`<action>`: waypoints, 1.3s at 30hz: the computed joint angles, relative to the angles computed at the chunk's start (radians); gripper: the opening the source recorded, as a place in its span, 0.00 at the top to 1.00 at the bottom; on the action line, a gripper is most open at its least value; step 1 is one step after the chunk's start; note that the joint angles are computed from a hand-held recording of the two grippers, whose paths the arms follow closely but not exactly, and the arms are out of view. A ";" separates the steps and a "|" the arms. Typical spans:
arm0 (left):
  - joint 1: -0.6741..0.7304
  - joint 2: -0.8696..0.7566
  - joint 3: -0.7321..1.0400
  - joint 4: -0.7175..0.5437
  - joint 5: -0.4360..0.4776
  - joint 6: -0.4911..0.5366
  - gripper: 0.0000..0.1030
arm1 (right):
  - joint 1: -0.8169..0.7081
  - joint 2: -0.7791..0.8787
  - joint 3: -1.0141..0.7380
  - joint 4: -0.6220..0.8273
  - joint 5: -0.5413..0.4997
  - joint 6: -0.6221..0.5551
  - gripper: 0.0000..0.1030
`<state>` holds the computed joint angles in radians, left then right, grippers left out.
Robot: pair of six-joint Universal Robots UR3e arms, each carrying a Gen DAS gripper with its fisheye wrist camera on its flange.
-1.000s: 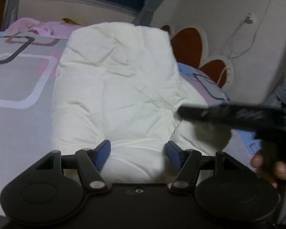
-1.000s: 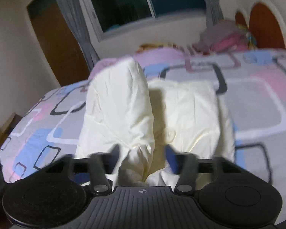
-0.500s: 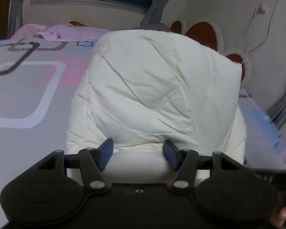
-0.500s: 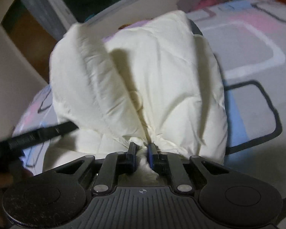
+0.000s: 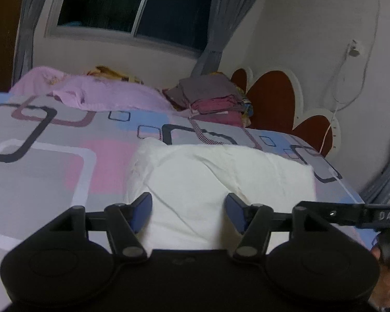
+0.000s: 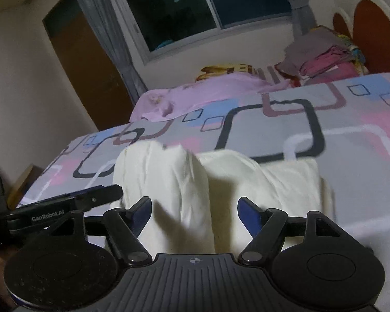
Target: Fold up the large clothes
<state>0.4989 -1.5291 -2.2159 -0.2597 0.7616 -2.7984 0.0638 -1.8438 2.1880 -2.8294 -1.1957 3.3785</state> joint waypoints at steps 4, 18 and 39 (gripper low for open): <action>-0.063 -0.100 0.115 -0.059 0.013 0.017 0.41 | -0.020 0.065 -0.011 -0.013 -0.007 -0.012 0.85; -0.239 -0.316 0.244 -0.051 0.224 0.067 0.42 | -0.132 0.164 0.177 -0.180 0.003 -0.038 0.82; -0.284 -0.483 0.559 -0.221 0.247 0.083 0.38 | -0.025 0.363 -0.110 -0.013 -0.203 -0.092 0.63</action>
